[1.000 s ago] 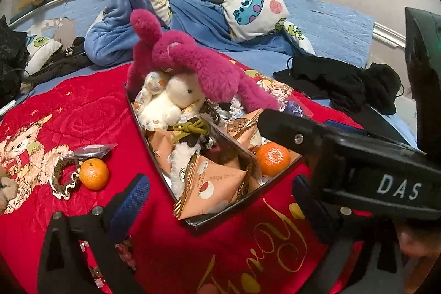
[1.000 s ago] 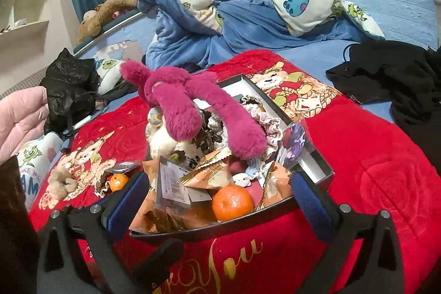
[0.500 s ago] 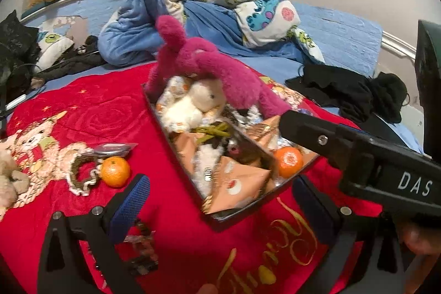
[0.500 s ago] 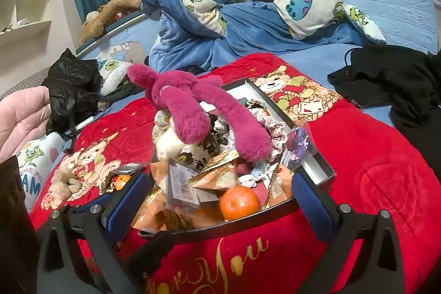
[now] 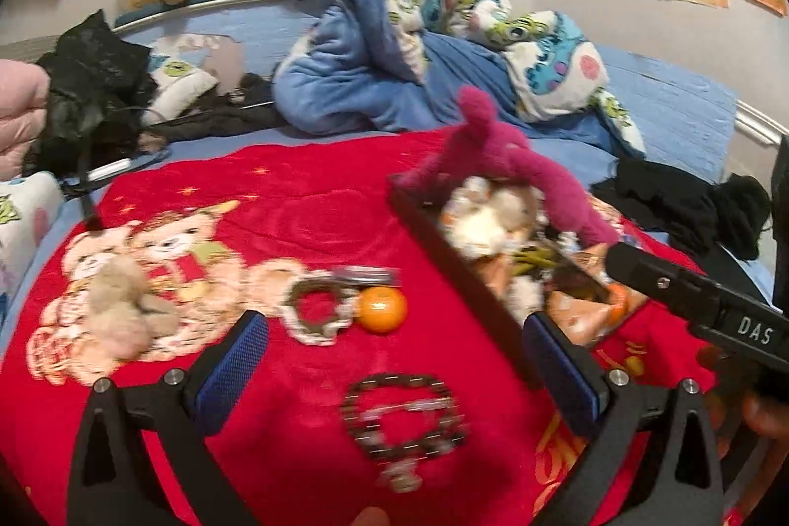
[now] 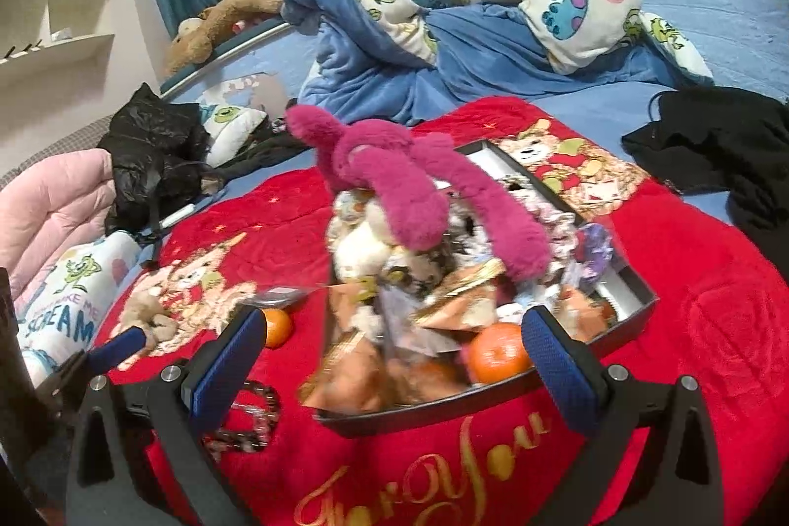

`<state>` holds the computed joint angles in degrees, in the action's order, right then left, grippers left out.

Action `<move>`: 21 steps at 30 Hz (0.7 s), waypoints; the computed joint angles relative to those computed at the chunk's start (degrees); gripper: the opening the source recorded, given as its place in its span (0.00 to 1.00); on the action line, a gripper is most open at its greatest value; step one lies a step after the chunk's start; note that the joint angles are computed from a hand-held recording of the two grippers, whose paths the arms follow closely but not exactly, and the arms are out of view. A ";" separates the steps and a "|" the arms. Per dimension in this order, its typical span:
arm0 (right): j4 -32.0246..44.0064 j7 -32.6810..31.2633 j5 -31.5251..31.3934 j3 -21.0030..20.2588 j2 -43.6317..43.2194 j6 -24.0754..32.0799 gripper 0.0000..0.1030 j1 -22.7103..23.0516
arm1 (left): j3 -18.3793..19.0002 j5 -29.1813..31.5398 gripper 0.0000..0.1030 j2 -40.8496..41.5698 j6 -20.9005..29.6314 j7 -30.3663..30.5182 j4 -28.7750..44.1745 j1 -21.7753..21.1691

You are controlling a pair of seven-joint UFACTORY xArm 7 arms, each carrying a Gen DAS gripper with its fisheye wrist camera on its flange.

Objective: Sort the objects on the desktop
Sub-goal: 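Withdraw the left tool toward the beige plush bear while the right tool moves toward the hair tie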

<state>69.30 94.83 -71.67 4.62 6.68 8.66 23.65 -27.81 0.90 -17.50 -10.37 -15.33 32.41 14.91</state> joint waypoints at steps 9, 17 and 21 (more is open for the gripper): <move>7.20 -1.22 0.20 -0.03 5.58 0.97 1.00 5.11 | 9.91 2.50 1.00 -5.73 1.05 4.87 -5.84 -0.92; 15.42 1.20 -0.29 -3.94 12.33 0.45 1.00 11.99 | 18.80 2.31 1.00 -7.80 0.85 9.34 -9.23 -1.76; 18.88 1.40 2.82 -5.73 16.04 -0.74 1.00 14.26 | 23.19 1.81 1.00 -7.45 0.32 11.80 -9.88 -2.78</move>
